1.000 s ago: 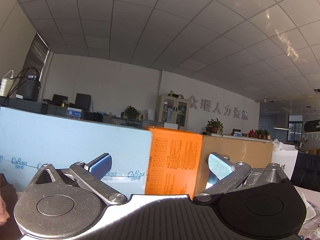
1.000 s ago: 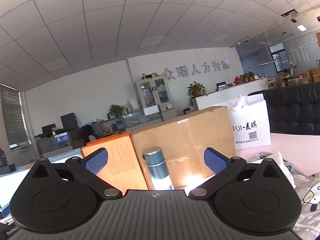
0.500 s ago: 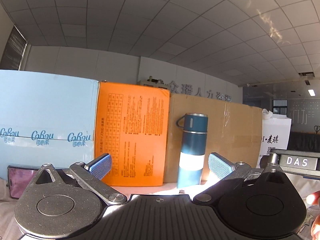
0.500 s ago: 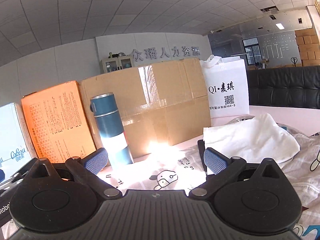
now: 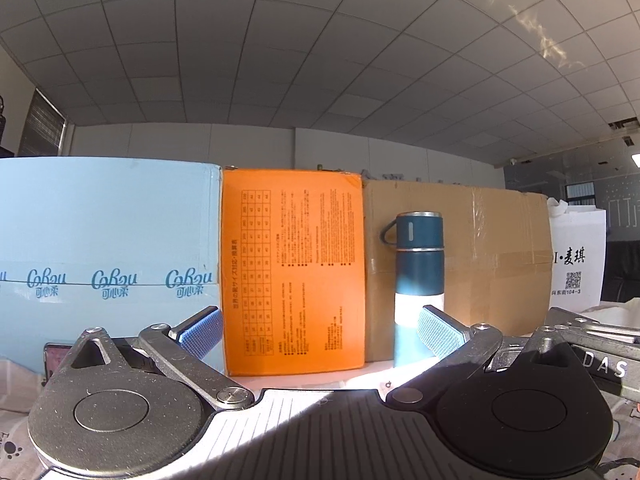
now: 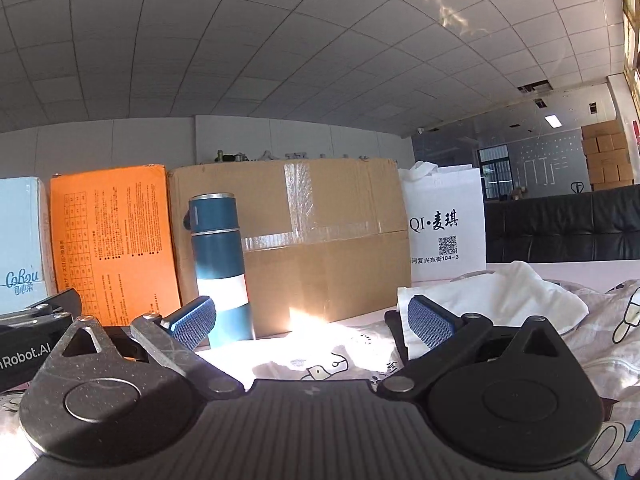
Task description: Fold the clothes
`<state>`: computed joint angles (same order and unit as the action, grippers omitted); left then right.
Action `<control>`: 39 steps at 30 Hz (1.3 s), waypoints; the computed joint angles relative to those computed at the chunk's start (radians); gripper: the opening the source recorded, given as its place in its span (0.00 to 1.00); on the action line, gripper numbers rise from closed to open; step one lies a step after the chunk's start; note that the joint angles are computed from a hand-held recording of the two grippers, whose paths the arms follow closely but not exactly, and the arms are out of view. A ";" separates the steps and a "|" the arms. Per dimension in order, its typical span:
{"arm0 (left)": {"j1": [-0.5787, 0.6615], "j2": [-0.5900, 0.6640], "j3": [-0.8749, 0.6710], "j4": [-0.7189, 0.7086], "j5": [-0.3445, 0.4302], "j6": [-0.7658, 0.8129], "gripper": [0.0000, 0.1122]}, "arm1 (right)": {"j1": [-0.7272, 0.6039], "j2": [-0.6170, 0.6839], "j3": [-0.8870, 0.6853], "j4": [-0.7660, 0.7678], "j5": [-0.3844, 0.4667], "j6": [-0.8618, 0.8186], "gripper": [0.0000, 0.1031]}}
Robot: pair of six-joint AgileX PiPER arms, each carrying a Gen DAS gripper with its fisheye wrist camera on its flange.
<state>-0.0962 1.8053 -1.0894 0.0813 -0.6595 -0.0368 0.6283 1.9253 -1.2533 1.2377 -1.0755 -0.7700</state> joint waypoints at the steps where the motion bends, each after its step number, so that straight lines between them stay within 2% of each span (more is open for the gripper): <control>1: -0.001 -0.009 0.008 -0.018 0.001 0.021 0.92 | -0.003 -0.008 0.005 -0.003 0.016 0.003 1.00; 3: -0.002 -0.034 0.032 -0.061 -0.006 0.068 0.92 | 0.001 -0.027 0.025 -0.026 0.023 0.033 1.00; 6: 0.014 -0.127 0.147 -0.123 -0.101 0.149 0.92 | 0.037 -0.054 0.069 -0.112 0.002 0.096 1.00; 9: 0.057 -0.230 0.270 -0.170 -0.167 0.235 0.92 | 0.077 -0.091 0.095 -0.187 0.050 0.108 1.00; 11: 0.094 -0.295 0.338 -0.209 -0.187 0.286 0.92 | 0.099 -0.119 0.098 -0.222 0.125 0.111 1.00; 14: 0.126 -0.387 0.411 -0.383 -0.196 0.415 0.92 | 0.114 -0.160 0.084 -0.302 0.316 0.142 1.00; 17: 0.159 -0.456 0.471 -0.552 -0.233 0.545 0.92 | 0.121 -0.164 0.055 -0.495 0.472 0.266 1.00; 18: 0.166 -0.472 0.482 -0.615 -0.244 0.586 0.92 | 0.131 -0.149 0.035 -0.589 0.502 0.333 1.00; 21: 0.204 -0.509 0.492 -0.767 -0.243 0.681 0.92 | 0.168 -0.082 -0.031 -0.782 0.519 0.479 1.00; 25: 0.255 -0.510 0.491 -0.922 -0.262 0.777 0.92 | 0.187 0.009 -0.153 -0.991 0.598 0.671 1.00; 27: 0.269 -0.501 0.490 -0.997 -0.278 0.806 0.92 | 0.186 0.060 -0.212 -1.163 0.615 0.793 1.00; 29: 0.278 -0.488 0.501 -1.039 -0.306 0.802 0.92 | 0.195 0.100 -0.252 -1.198 0.618 0.785 1.00; 31: 0.262 -0.466 0.508 -1.091 -0.364 0.806 0.92 | 0.205 0.120 -0.239 -1.192 0.587 0.770 1.00; 34: 0.250 -0.451 0.521 -1.113 -0.412 0.779 0.92 | 0.197 0.128 -0.236 -1.264 0.606 0.815 1.00; 36: 0.240 -0.432 0.524 -1.131 -0.450 0.762 0.92 | 0.191 0.118 -0.212 -1.291 0.584 0.840 1.00; 39: 0.238 -0.410 0.519 -1.143 -0.468 0.755 0.92 | 0.186 0.111 -0.190 -1.296 0.562 0.852 1.00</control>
